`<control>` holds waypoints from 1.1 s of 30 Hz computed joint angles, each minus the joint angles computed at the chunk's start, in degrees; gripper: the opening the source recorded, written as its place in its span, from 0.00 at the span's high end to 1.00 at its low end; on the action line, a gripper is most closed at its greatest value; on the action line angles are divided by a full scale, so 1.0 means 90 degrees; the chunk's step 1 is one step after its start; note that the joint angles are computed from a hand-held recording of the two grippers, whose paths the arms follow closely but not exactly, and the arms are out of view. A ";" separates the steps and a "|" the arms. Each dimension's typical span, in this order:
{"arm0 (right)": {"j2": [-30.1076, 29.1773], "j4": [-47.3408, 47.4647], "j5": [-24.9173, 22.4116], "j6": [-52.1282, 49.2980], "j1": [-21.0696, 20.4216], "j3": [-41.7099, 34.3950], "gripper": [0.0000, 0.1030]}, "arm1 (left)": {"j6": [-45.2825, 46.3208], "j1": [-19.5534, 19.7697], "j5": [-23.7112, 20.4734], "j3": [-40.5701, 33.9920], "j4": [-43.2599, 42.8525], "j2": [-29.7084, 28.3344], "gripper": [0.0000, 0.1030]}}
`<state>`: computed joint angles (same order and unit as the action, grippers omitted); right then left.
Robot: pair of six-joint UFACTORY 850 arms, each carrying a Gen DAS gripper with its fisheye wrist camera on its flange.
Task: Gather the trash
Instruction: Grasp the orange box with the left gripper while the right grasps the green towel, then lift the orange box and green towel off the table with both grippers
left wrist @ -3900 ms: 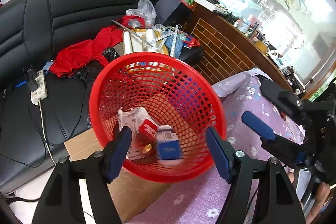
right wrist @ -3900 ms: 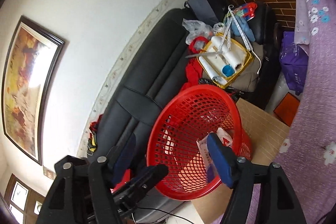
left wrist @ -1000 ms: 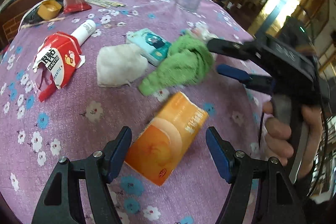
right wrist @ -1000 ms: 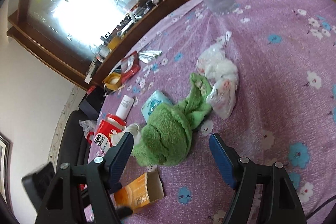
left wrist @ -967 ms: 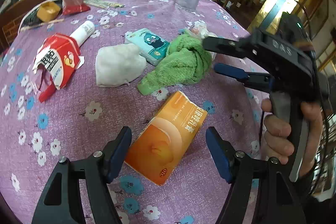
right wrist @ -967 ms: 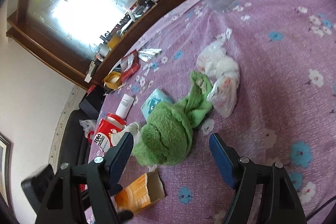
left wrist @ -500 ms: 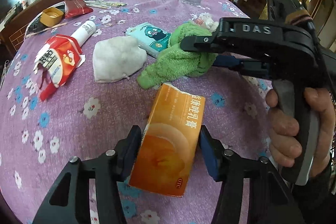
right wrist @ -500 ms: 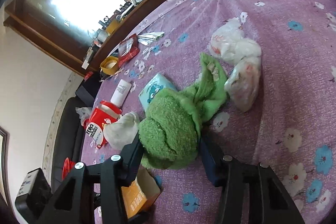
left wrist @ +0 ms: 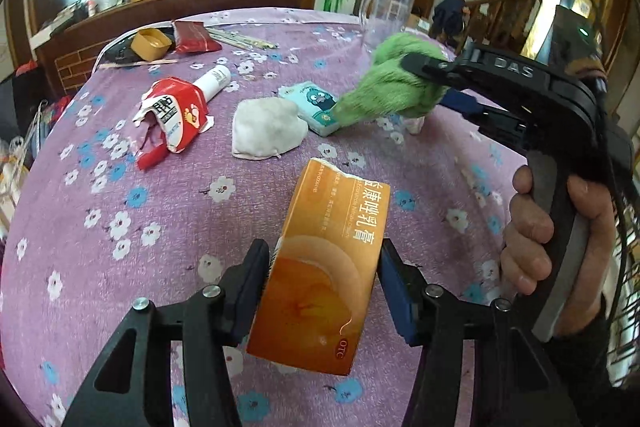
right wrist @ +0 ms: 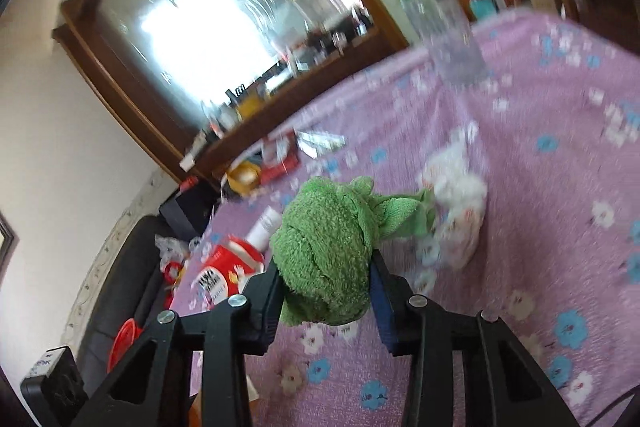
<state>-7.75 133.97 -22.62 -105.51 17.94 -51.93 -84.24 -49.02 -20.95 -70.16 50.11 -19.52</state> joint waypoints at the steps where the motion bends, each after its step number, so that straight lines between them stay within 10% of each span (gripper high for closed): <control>1: 0.0093 0.0426 -0.0050 -0.0448 0.0031 0.0081 0.59 | -0.0102 -0.0005 0.0048 0.0041 0.0043 0.0041 0.45; 9: 0.0550 0.2115 -0.0595 -0.2391 0.0230 0.0451 0.59 | -0.0622 -0.0040 0.0147 0.0142 0.0421 0.0245 0.45; 33: 0.0621 0.1812 -0.1054 -0.2031 0.0111 0.0606 0.59 | -0.0986 -0.0002 0.0307 0.0260 0.0509 0.0410 0.45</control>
